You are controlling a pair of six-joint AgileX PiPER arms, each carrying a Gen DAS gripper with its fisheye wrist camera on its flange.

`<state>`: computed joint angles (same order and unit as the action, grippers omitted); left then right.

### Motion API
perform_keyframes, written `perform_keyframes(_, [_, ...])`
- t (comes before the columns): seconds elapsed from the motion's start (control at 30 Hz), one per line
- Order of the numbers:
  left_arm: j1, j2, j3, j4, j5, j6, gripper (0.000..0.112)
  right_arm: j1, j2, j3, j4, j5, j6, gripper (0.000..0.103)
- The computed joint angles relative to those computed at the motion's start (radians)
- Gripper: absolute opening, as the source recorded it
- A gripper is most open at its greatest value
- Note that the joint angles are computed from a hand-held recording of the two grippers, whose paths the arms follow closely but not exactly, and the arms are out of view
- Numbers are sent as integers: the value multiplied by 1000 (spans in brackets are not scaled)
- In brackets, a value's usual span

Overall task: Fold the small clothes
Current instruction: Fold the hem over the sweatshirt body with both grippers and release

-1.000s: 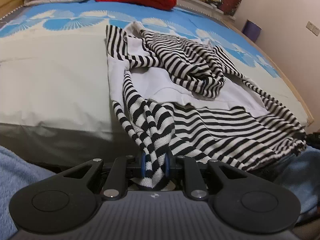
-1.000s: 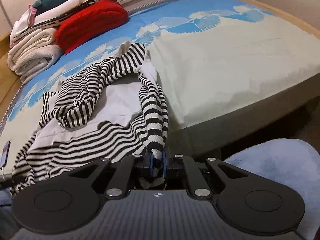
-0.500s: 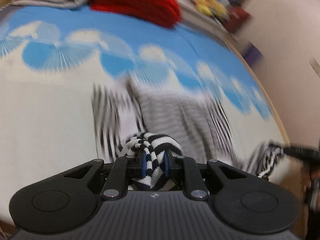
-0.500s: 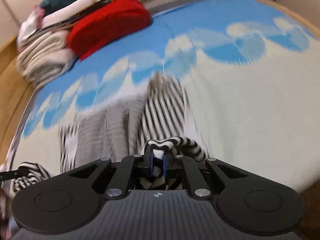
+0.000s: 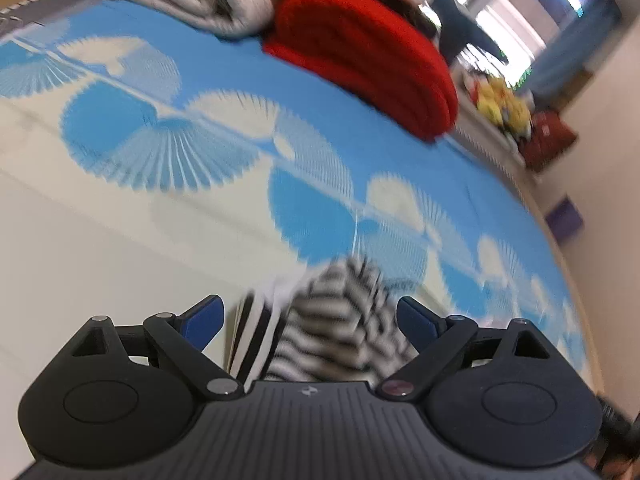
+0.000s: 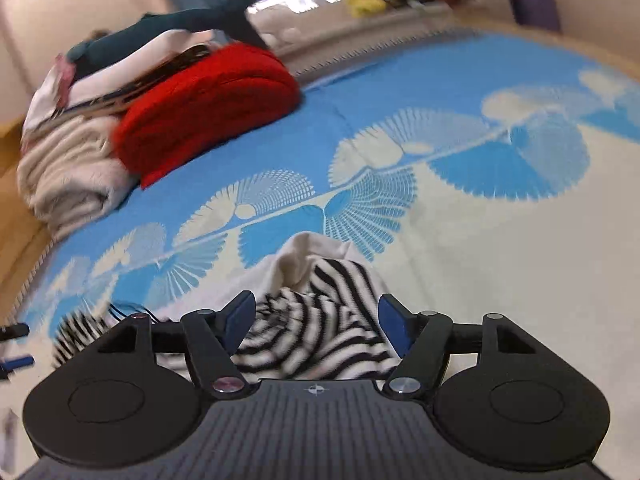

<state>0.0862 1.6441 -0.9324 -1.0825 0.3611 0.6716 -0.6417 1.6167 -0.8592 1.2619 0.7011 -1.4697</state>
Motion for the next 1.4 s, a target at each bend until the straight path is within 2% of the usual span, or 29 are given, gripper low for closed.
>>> perform_keyframes(0.03, [-2,23,10,-60,-1,80,96,15,11,-6,-1,-14,-46,69])
perform_keyframes(0.13, [-17,78,-20,-101,10,206,95,60,47,-5,66,-34,-268,69])
perform_keyframes(0.2, [-29,88,-18,-202,-12,358,95,95,77,-22,40,-46,-305,69])
perform_keyframes(0.3, [-31,115,-42,-230,34,431,95,169,128,-41,68,-123,-407,68])
perform_keyframes(0.37, [-59,141,-67,-218,26,445,95,207,157,-68,55,-168,-391,67])
perform_keyframes(0.4, [-76,155,-77,-214,10,450,94,216,183,-100,2,-160,-323,63])
perform_keyframes(0.43, [-96,169,-90,-173,-5,425,87,220,199,-129,-62,-139,-249,42])
perform_keyframes(0.47, [-111,180,-99,-144,-16,411,68,226,205,-144,-103,-128,-215,27])
perform_keyframes(0.5, [-123,190,-109,-118,-17,403,55,230,189,-138,-117,-129,-220,21])
perform_keyframes(0.53, [-133,200,-119,-105,-17,403,27,228,164,-123,-105,-119,-266,16])
perform_keyframes(0.57, [-140,198,-118,-110,-21,418,8,218,136,-111,-105,-93,-291,16])
perform_keyframes(0.63, [-148,167,-100,-143,-46,454,7,180,81,-111,-122,-14,-275,15])
perform_keyframes(0.77, [-108,84,-55,-287,-4,581,6,40,4,-143,-78,195,-211,15])
perform_keyframes(0.83, [-88,56,-43,-325,10,618,6,-6,14,-173,-22,250,-150,15])
perform_keyframes(0.87, [-78,50,-42,-346,9,632,6,-6,37,-202,7,249,-82,15])
perform_keyframes(0.9, [-68,54,-45,-365,1,628,6,11,60,-228,18,220,-16,15])
perform_keyframes(0.97, [-47,77,-70,-354,-9,557,5,79,120,-276,39,92,125,14])
perform_keyframes(1.07, [-39,148,-122,-307,-51,452,5,188,216,-327,15,-88,248,14])
perform_keyframes(1.2, [-63,270,-228,-75,-102,188,5,341,327,-353,-75,-337,329,14])
perform_keyframes(1.27, [-77,316,-261,3,-121,110,5,378,354,-358,-142,-403,398,14])
perform_keyframes(1.3, [-82,331,-276,60,-129,52,5,376,358,-362,-141,-409,394,14])
perform_keyframes(1.33, [-80,343,-288,86,-124,12,5,373,350,-359,-114,-411,376,14])
perform_keyframes(1.4, [-68,339,-289,26,-112,51,5,360,317,-340,24,-403,261,14])
